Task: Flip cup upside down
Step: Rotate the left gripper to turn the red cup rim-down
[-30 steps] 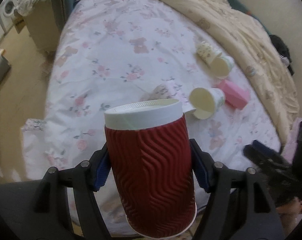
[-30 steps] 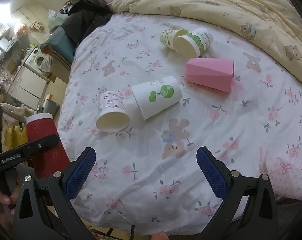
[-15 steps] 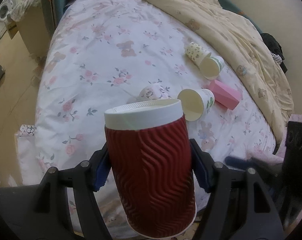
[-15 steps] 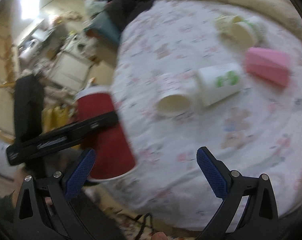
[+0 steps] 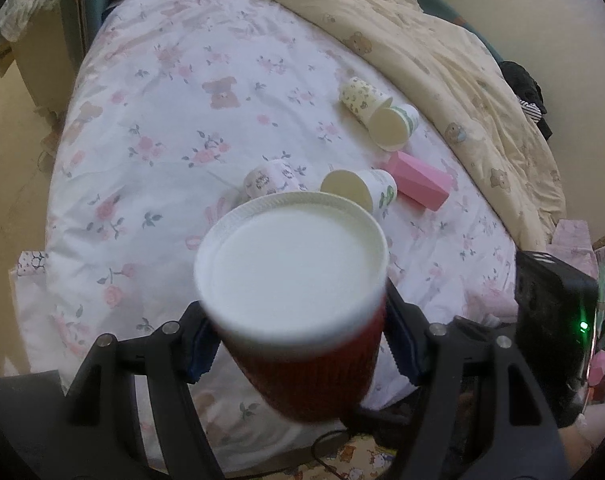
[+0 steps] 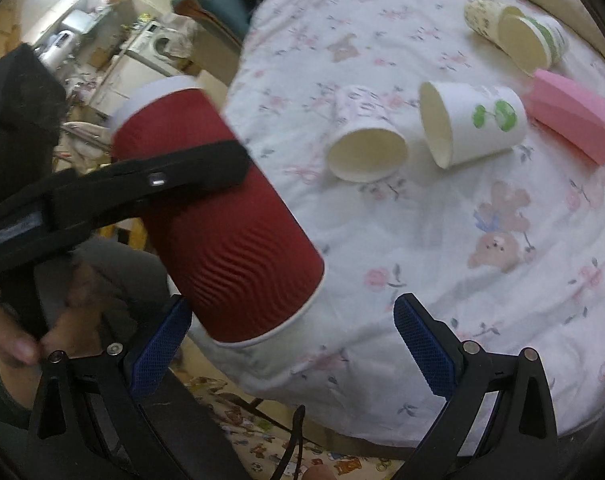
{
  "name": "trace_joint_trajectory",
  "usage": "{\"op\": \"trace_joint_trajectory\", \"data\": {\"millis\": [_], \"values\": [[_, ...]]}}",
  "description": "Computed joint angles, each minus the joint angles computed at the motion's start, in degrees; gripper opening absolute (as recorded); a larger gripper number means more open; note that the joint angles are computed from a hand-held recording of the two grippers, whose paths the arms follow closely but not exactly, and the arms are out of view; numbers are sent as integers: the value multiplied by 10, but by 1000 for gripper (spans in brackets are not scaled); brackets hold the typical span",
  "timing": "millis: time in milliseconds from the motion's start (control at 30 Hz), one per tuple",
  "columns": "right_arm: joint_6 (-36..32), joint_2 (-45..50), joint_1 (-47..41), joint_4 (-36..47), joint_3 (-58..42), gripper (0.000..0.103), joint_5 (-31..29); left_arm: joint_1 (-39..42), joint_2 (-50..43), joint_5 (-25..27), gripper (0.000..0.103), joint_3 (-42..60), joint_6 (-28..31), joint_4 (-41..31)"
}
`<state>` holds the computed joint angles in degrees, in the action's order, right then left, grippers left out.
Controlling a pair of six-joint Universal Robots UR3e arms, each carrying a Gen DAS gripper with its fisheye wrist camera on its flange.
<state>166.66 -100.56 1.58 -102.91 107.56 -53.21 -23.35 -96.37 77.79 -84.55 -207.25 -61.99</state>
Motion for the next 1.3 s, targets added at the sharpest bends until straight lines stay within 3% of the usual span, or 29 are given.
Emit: {"op": "trace_joint_trajectory", "data": {"millis": [200, 367, 533, 700, 800, 1100, 1200, 1300], "values": [[22, 15, 9, -14, -5, 103, -38, -9, -5, -1, 67, 13, 12, -9], [22, -9, -3, -17, -2, 103, -48, -15, -11, 45, 67, 29, 6, -31], [65, -104, -116, -30, 48, 103, -52, -32, -50, 81, 66, 75, -16, -71], [6, -161, -260, 101, 68, 103, 26, -98, -154, 129, 66, 168, -48, -66], [-43, -191, -310, 172, 68, 103, 39, -125, -222, 167, 66, 250, -60, -88], [-120, -217, -375, 288, 49, 103, 69, -152, -355, 236, 66, 445, -72, -169], [-115, -210, -360, 279, 47, 103, 73, -147, -375, 219, 66, 468, -73, -191], [-111, -205, -352, 272, 46, 103, 72, -160, -397, 245, 66, 501, -60, -201]]}}
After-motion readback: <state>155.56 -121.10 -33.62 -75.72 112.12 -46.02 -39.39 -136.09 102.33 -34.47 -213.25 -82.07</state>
